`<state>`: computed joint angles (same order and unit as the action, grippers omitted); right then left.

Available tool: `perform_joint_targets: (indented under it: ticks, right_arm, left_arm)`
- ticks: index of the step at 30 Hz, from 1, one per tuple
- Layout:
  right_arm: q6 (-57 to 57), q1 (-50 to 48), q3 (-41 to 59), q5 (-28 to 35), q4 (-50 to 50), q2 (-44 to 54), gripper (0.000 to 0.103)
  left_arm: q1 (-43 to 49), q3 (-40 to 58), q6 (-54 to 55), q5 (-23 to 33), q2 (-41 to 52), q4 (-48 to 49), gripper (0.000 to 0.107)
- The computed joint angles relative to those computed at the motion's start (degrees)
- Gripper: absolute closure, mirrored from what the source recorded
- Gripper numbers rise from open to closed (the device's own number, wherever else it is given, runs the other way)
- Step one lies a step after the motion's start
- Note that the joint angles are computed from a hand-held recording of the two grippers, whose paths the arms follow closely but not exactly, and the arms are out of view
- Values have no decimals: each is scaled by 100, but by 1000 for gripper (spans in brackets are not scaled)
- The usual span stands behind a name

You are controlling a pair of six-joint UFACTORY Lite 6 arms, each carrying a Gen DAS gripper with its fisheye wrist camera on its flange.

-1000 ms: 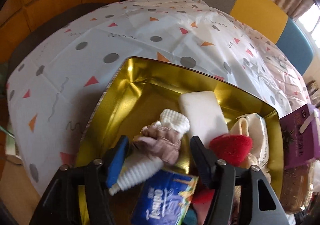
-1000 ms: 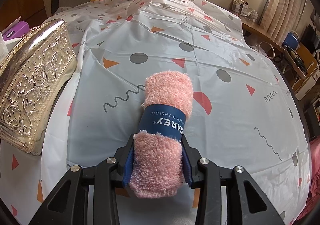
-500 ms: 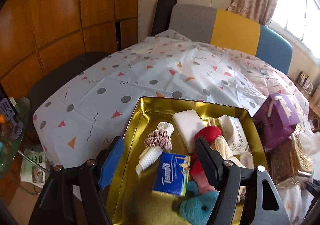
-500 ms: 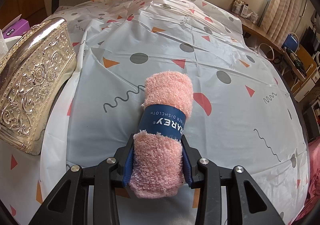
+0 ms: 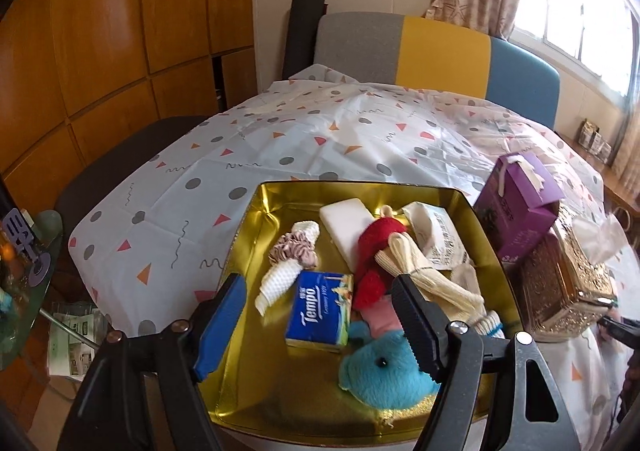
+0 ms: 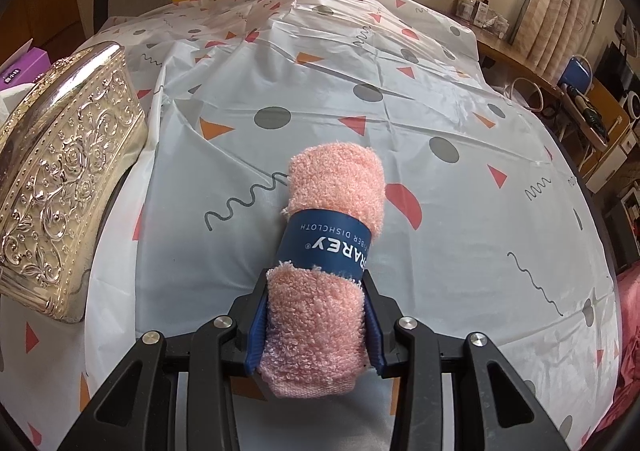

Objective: Organize soft objects
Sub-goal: 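Carry the pink towel roll with the right tool into the tray and release it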

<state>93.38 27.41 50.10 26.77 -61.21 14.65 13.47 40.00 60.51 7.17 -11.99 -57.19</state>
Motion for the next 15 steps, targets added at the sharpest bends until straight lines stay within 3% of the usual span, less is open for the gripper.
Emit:
perform_joint_targets:
  ticks: [9, 15]
  right_arm:
    - [81, 189, 98, 303, -54, 108, 65]
    - [-583, 68, 323, 290, 808, 17, 69]
  left_arm:
    - [-145, -339, 343, -70, -309, -294, 30]
    - [-54, -283, 681, 4, -180, -574, 30]
